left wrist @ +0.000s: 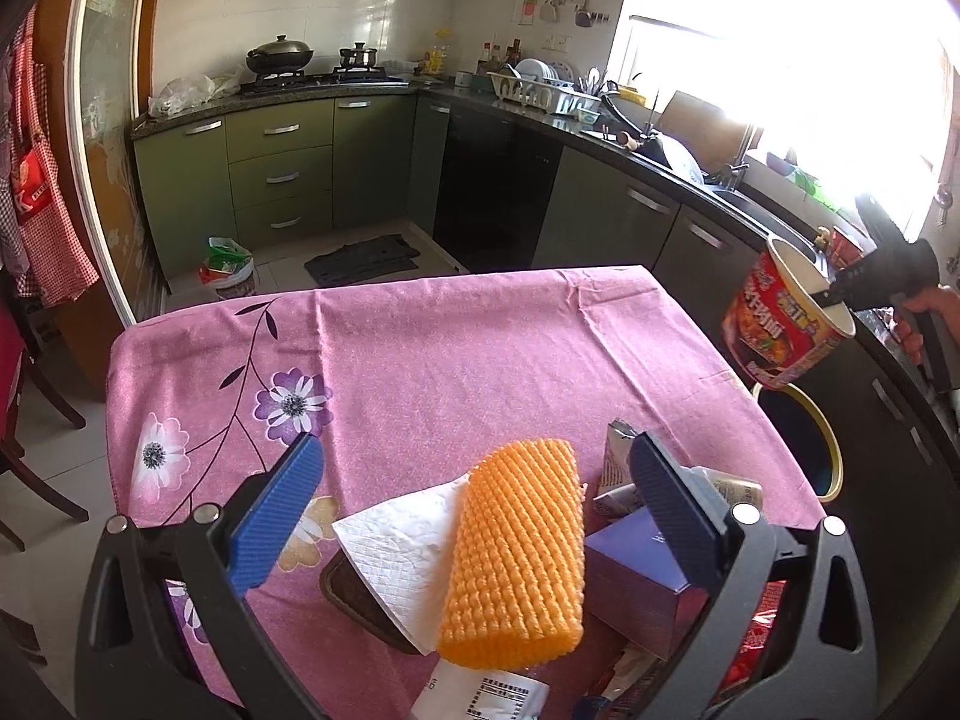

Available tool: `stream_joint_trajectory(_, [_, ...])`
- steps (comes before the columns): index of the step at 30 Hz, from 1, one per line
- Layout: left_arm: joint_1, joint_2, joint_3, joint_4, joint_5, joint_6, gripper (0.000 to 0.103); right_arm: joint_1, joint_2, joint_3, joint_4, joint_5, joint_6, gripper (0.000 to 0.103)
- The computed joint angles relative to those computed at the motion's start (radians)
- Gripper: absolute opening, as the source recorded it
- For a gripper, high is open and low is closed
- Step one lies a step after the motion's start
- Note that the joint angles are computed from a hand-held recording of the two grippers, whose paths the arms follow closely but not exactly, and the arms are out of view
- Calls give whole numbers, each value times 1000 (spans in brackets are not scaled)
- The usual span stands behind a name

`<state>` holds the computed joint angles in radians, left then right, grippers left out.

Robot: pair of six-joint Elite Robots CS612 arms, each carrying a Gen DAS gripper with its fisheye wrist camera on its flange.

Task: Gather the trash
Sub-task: 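Drop the noodle cup into the yellow-rimmed bin while the left gripper approaches the orange foam net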

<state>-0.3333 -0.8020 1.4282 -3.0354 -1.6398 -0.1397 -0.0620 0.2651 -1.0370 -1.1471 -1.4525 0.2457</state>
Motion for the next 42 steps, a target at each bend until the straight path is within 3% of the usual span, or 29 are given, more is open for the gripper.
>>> stream_joint_trajectory(4, [-5,-8,8,-3,-23,16,97,-76,83,-142,99,-34,99,6])
stream_joint_trajectory(8, [-17,-19,19,1,-11,29,97,-127,143,-201,148,-42,174,6])
stream_joint_trajectory(14, [-24,-35,31,30,-14,38,97,-162,199,-208,159,-11,227,7])
stream_joint_trajectory(17, [-30,-42,38,36,0,51,97,-174,221,-215,153,18,234,17])
stream_joint_trajectory(19, [-33,-46,43,38,6,56,97,-174,221,-207,149,30,236,22])
stream_joint_trajectory(29, [-23,-42,24,113,-22,70,97,-170,233,-272,144,34,183,24])
stream_joint_trajectory(32, [-23,-47,36,128,-36,110,97,-161,234,-304,154,36,152,24])
stream_joint_trajectory(39, [-37,-52,76,92,11,232,97,-120,260,-398,134,80,81,24])
stream_joint_trajectory(42, [-40,-47,77,84,30,258,97,-99,274,-455,139,78,38,29])
